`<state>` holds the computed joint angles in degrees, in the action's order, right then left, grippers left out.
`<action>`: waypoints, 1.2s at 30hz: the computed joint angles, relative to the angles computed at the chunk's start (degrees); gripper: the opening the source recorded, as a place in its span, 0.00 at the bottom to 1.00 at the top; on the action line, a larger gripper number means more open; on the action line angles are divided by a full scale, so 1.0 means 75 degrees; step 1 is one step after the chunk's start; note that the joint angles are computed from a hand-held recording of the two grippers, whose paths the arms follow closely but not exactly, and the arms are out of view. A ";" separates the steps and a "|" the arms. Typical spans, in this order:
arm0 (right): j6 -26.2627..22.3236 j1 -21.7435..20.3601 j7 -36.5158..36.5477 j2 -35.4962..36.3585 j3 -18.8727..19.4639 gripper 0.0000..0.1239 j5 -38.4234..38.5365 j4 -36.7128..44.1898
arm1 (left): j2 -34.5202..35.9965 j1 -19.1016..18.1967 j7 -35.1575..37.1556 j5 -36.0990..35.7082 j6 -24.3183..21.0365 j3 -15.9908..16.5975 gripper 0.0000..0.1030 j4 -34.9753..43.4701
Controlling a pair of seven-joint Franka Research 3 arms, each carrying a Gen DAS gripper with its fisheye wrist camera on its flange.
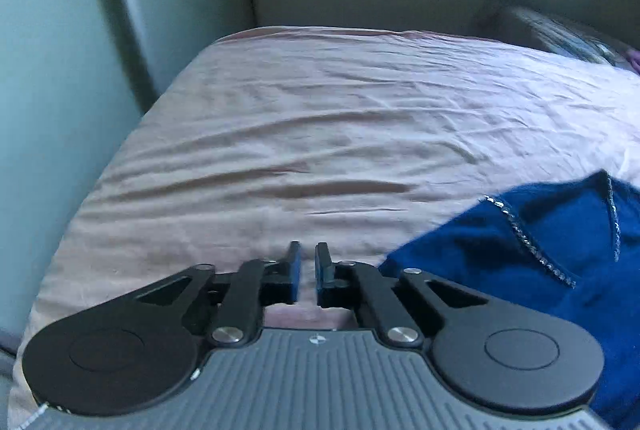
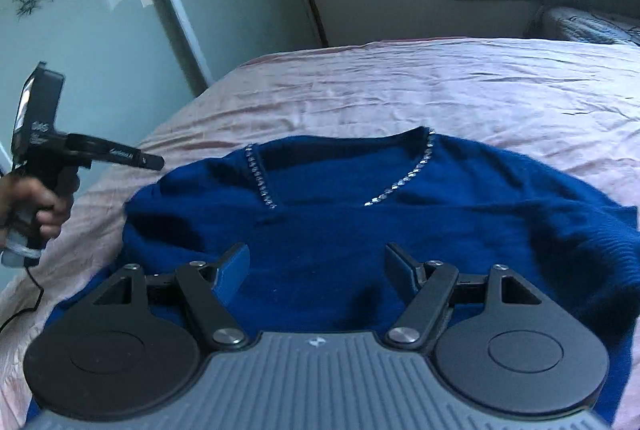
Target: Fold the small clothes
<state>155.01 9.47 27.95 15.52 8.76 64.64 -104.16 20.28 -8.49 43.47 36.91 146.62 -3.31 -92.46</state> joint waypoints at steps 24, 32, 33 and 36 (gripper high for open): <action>0.1321 0.1689 0.1307 0.2277 0.0050 0.60 -0.3526 0.2671 | -0.0237 -0.0517 -0.0763 0.1945 0.1796 0.0790 0.57 -0.1078; 0.2418 0.1304 0.3464 0.2628 0.0029 0.63 -0.3901 0.3069 | 0.0312 -0.0683 -0.1853 0.3051 0.0368 0.0867 0.72 0.0011; 0.2543 0.0926 0.3186 0.2488 0.0471 0.65 -0.3749 0.2843 | 0.0202 -0.0623 -0.1887 0.3108 0.0296 0.0812 0.73 -0.0129; 0.2203 -0.0774 0.1508 0.2043 0.2275 0.68 -0.2826 0.2146 | -0.0227 -0.0268 -0.1617 0.2808 0.0297 0.0541 0.74 -0.0682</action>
